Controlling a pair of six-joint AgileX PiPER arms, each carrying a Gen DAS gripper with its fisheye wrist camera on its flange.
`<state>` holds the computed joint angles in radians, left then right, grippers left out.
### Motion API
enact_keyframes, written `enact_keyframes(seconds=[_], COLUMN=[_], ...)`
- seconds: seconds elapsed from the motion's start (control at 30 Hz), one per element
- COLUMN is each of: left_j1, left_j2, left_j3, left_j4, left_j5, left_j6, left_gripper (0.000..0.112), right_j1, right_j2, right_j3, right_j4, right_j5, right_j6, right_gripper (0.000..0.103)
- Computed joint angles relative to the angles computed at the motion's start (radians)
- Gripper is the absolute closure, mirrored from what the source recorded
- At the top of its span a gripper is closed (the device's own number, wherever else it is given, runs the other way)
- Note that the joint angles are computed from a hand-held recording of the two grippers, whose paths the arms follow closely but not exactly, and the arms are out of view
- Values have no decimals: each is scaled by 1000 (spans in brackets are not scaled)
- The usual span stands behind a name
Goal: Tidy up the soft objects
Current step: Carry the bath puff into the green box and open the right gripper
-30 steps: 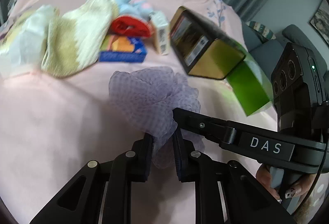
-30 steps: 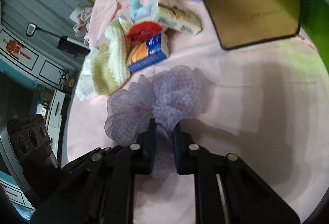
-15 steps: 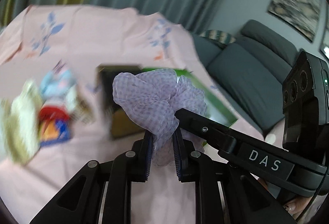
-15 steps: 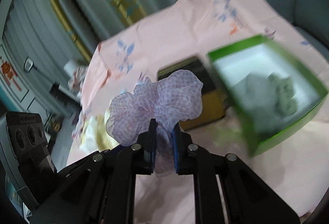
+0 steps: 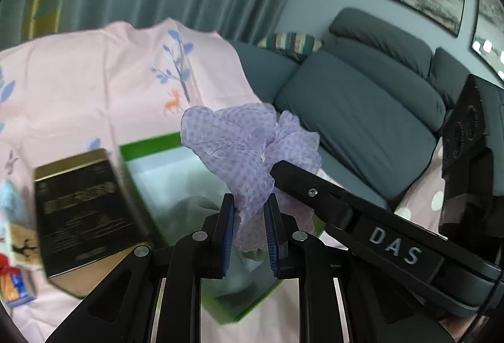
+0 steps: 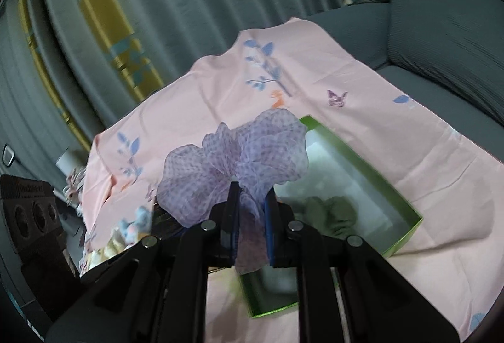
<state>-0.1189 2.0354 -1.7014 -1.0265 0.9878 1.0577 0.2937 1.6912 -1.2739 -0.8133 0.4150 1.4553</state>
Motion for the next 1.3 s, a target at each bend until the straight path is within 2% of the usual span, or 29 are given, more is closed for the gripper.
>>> enact_keyframes(seconds=[0.13,0.2,0.33,0.43,0.57,0.6,0.7,0.73,0.77,0.8,0.83,0.87,0.97,1.07,1.2,1.3], left_j1=[-59,-83,-115,-141,-169,-173,-178,-179,-180,-183,-181,-180,-187,-212,-212,-231], left_j2=[63,104,150,157,159,159,160,159,157,165,165,166,156,143,156,167], left_j3=[-54,-95,-134,-123,-115,-114,-109,-105,-100,-111,-106,-104,-75,-46,-70,-89], left_j4=[87,128,193,223,303,319,342,350,358,368,366,363,360,421,433,498], left_j5=[-33,-34,-49,-81,-127,-133,-147,-152,-157,-155,-156,-157,-194,-248,-251,-255], left_j6=[-65,-112,-175,-187,-252,-265,-275,-281,-293,-308,-315,-320,-307,-327,-393,-432], left_gripper=[94,94,94,94,94,94,94,90,81,74,62,57,49,46,46,45], right_j1=[-48,-87,-127,-154,-151,-156,-174,-172,-167,-164,-163,-163,-168,-169,-172,-178], right_j2=[22,37,77,87,126,129,109,103,96,93,82,74,69,73,69,64], right_j3=[23,33,20,28,-16,-18,14,19,24,26,38,48,55,51,62,72], right_j4=[25,94,223,289,289,310,353,340,317,301,289,284,284,290,300,305], right_j5=[-33,-64,-33,-52,56,60,29,35,44,46,38,28,9,12,8,-7], right_j6=[4,-48,-164,-224,-224,-245,-277,-262,-238,-223,-211,-201,-188,-188,-192,-197], right_gripper=[89,89,89,89,86,86,73,63,56,54,50,48,42,41,41,41])
